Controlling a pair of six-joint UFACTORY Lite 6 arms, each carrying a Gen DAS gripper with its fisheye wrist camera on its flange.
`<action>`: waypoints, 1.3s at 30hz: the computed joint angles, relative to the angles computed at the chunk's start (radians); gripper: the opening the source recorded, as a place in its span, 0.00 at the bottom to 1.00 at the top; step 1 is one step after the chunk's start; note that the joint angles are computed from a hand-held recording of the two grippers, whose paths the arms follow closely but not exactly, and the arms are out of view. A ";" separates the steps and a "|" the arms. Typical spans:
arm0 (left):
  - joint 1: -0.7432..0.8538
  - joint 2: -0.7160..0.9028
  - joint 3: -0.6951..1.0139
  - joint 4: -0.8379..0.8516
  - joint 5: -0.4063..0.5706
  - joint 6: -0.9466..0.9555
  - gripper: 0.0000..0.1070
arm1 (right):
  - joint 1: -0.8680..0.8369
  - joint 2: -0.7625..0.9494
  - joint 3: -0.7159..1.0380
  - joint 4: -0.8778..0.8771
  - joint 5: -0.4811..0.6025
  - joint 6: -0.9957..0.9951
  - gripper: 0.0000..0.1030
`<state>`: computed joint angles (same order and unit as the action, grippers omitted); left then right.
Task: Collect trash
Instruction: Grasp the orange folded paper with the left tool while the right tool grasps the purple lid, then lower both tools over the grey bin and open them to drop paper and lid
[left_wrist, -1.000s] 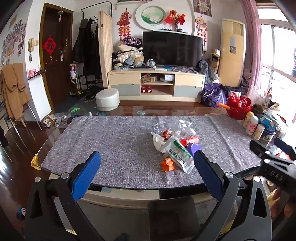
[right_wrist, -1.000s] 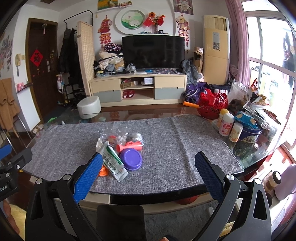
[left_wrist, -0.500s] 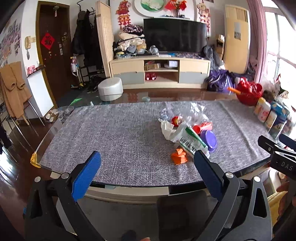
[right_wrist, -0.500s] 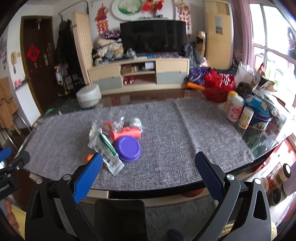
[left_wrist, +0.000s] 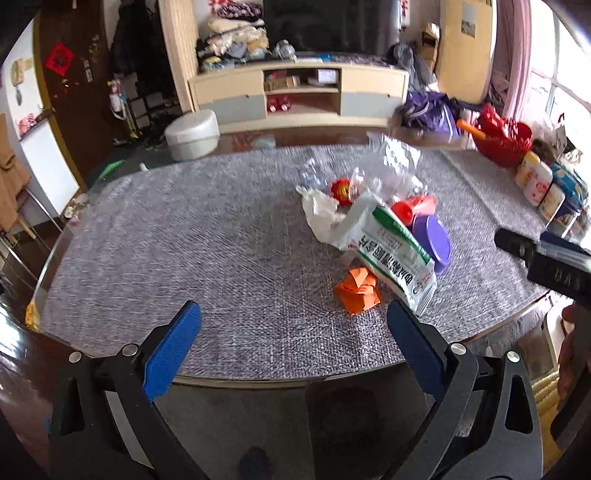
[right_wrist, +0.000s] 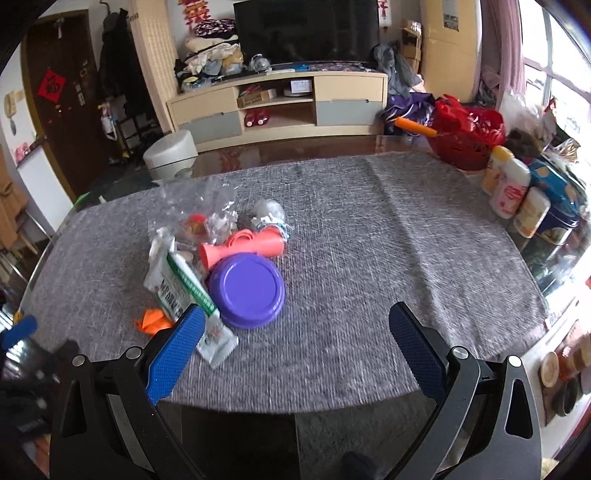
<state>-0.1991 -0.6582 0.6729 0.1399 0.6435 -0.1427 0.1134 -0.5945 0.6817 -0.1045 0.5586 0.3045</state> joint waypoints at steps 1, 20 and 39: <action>0.002 0.020 -0.001 -0.015 -0.011 0.015 0.89 | -0.010 0.038 0.010 0.028 -0.019 -0.033 0.97; 0.022 0.416 0.065 -0.435 -0.170 0.414 0.54 | -0.038 0.445 0.158 0.465 -0.134 -0.421 0.88; 0.046 0.504 0.085 -0.528 -0.197 0.508 0.33 | -0.089 0.494 0.123 0.777 -0.136 -0.733 0.73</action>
<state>-0.1531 -0.1540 0.7579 -0.3882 0.4469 0.3654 0.0244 -0.1006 0.8047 0.6728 0.4224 -0.4281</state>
